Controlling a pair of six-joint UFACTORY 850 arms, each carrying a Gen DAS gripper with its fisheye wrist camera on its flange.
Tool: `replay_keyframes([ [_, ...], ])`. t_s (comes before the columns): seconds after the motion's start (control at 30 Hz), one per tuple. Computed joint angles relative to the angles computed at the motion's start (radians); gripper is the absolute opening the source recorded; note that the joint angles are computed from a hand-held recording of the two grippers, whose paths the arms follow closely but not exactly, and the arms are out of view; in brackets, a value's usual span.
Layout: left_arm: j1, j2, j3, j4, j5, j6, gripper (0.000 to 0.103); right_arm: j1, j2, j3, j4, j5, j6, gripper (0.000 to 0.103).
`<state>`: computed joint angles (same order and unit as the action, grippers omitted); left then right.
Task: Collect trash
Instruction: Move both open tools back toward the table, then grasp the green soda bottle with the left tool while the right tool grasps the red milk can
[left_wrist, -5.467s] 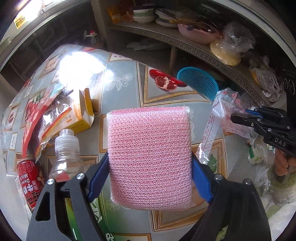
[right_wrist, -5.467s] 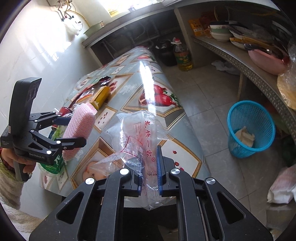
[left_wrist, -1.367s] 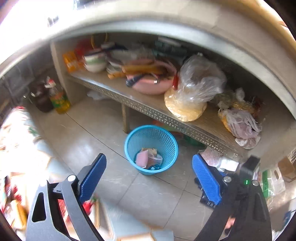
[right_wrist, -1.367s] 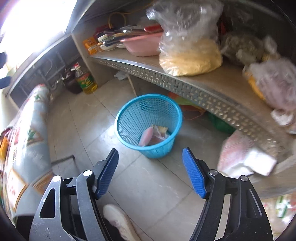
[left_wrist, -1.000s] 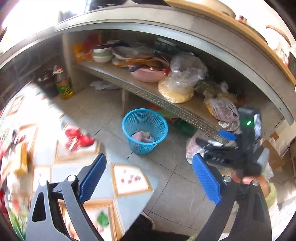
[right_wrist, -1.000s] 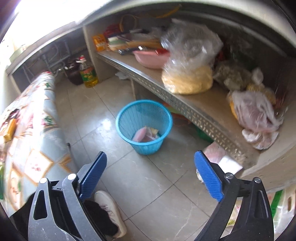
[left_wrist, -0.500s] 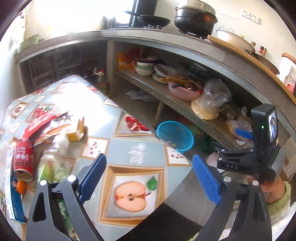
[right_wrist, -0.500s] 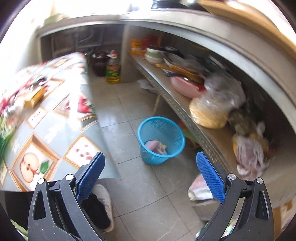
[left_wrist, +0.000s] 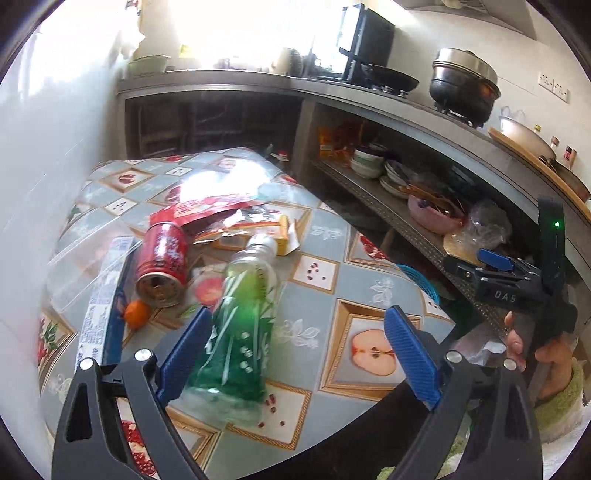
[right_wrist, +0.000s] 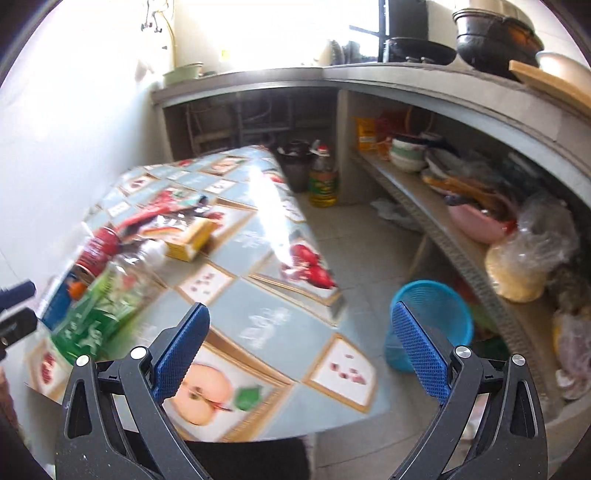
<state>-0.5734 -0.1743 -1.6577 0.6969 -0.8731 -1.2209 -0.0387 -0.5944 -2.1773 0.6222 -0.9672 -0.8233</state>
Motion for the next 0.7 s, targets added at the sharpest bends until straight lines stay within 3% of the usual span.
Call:
replay_keyframes([
  [0.13, 0.009, 0.07, 0.091, 0.006, -0.012, -0.07, 0.092, 0.025, -0.058, -0.085, 0.022, -0.152, 0.047, 0.095],
  [0.23, 0.033, 0.107, 0.142, -0.043, 0.049, -0.064, 0.092, 0.048, -0.071, -0.1, 0.037, -0.238, 0.088, 0.095],
  [0.33, 0.078, 0.111, 0.153, -0.151, 0.141, 0.037, 0.092, 0.06, -0.078, -0.111, 0.053, -0.286, 0.11, 0.088],
  [0.4, 0.115, 0.079, 0.119, -0.252, 0.155, 0.143, 0.092, 0.066, -0.082, -0.121, 0.051, -0.303, 0.121, 0.082],
  [0.57, 0.182, -0.071, -0.053, -0.405, 0.031, 0.363, 0.089, 0.063, -0.085, -0.126, 0.048, -0.319, 0.126, 0.08],
  [0.7, 0.22, -0.176, -0.169, -0.486, -0.078, 0.497, 0.077, 0.055, -0.096, -0.142, 0.036, -0.324, 0.139, 0.077],
])
